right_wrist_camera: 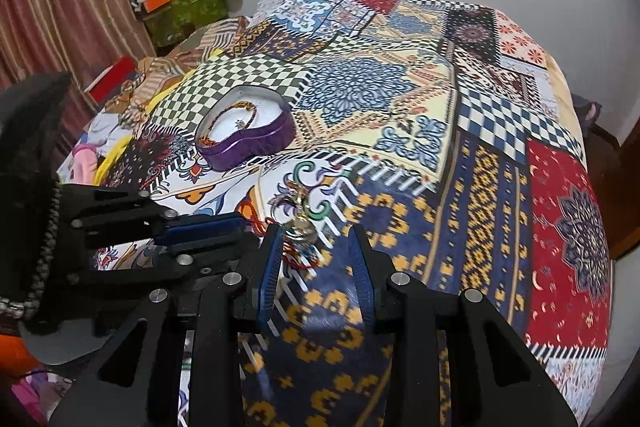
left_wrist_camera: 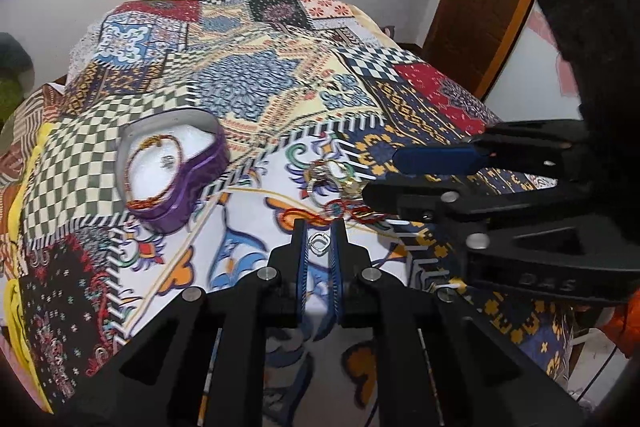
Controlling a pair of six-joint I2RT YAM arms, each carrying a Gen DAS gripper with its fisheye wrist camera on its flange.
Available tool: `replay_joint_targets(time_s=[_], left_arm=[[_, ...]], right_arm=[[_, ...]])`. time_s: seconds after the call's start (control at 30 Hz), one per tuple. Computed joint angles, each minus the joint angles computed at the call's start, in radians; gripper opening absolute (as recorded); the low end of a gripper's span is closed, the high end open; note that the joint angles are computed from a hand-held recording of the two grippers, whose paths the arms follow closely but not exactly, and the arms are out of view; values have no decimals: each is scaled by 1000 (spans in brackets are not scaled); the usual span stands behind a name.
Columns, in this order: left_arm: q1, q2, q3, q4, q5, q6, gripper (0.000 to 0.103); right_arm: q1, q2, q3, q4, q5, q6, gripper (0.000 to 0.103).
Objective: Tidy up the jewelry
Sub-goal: 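Close the left gripper on a small silver earring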
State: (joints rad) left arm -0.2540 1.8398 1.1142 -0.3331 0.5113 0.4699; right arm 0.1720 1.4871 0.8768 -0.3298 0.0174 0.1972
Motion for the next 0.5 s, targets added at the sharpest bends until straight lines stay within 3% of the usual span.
replay_joint_targets(time_s=[0.5], left_arm=[[82,17,21,13,29,-10,10]], right_arm=[[10,143,171,-55,-12,-40,29]])
